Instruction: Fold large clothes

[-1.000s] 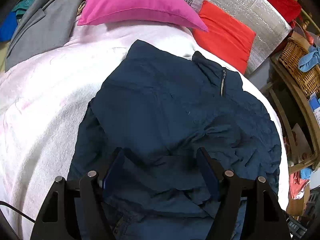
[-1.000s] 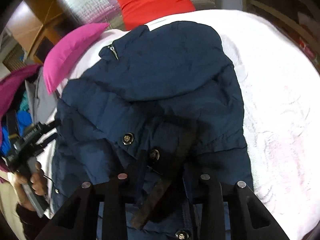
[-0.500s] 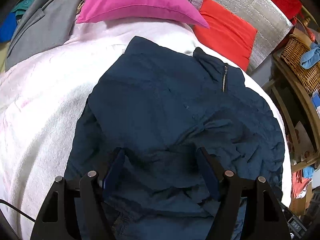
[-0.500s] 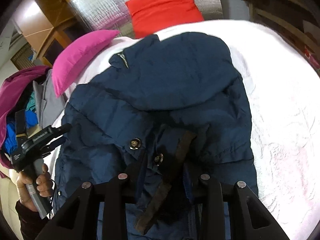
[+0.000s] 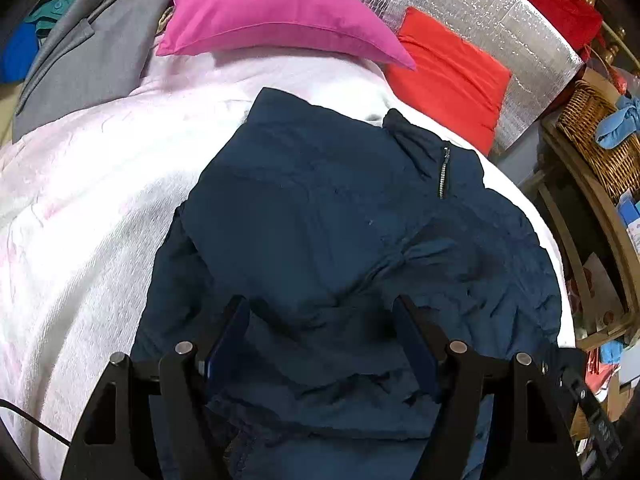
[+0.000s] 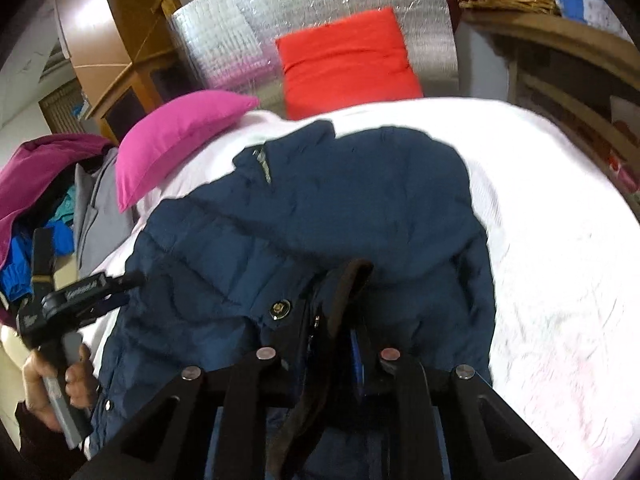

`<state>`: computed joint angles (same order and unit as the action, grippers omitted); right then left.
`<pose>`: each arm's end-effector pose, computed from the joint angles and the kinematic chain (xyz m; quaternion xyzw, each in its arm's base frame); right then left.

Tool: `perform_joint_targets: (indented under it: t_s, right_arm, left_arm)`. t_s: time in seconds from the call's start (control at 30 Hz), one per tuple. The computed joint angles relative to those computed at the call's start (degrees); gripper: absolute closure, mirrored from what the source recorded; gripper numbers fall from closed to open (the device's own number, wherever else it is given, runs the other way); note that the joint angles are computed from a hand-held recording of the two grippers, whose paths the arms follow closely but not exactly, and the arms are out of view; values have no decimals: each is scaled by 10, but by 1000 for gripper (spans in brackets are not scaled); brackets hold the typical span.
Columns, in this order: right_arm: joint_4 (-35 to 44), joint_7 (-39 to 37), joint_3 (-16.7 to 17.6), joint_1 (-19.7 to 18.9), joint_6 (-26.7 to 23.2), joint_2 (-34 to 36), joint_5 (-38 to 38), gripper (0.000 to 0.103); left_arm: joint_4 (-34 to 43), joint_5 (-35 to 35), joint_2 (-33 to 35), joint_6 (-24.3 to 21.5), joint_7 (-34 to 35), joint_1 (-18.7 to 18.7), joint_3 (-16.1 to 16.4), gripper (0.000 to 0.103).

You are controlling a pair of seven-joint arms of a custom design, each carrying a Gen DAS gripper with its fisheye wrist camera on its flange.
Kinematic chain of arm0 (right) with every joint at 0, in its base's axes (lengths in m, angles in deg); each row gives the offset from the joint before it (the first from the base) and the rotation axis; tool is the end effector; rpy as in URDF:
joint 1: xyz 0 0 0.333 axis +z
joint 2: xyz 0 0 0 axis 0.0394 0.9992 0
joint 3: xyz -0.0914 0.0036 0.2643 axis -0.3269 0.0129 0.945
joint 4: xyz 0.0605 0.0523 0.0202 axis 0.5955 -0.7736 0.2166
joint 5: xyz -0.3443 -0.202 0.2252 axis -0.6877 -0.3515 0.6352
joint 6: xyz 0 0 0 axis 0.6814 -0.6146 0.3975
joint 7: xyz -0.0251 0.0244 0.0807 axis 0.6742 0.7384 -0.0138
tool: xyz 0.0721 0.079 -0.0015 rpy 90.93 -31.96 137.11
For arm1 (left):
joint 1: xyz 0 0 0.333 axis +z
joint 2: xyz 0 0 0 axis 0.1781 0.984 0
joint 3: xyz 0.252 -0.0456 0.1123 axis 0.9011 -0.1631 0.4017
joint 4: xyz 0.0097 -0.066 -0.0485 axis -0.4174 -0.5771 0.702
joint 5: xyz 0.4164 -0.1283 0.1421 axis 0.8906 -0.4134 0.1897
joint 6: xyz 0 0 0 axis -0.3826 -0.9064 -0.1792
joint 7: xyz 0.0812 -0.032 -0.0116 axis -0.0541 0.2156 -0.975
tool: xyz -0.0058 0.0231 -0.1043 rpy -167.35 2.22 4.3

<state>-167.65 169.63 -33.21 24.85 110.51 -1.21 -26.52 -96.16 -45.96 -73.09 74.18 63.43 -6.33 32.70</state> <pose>0.4805 0.2982 0.5017 -0.6307 0.6882 -0.1417 0.3293 0.5257 -0.3626 0.5214 -0.7340 0.5961 -0.3107 0.0967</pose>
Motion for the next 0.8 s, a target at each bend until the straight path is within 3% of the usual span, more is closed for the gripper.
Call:
perform_joint_targets:
  t_s: [0.27,0.37,0.43,0.5,0.53,0.57,0.63,0.7,0.8]
  right_arm:
    - [65,131,33,-81,-5,60,-183,84]
    - [75,151,14,-81,11,82,-193,84]
    - [72,84,-20,-55,21,89,-99,84]
    - [54,-14,-63,-15,46,79,67,83]
    - [45,-55,-79,1,54,71,137,76]
    - [32,-101,-97,20,60,58,206,52]
    - [-6,-122,-98,24,87,22,257,11]
    - [-39,-133,-104,35,116,-7,285,10]
    - [-59,-227,-164,104,80,-37,390,11]
  left_arm:
    - [25,1,26,-4,6,-7,-1,28]
    - [39,5,39,-10,14,-13,1,28]
    - [44,10,43,-14,20,-16,3,28]
    - [45,9,43,-13,24,-16,7,28]
    - [44,7,41,-12,23,-16,9,28]
    - [39,2,37,-10,18,-14,11,28]
    - [32,-10,31,-5,11,-11,13,28]
    - [26,-17,25,0,6,-9,13,28]
    - [22,-18,20,3,3,-8,9,28]
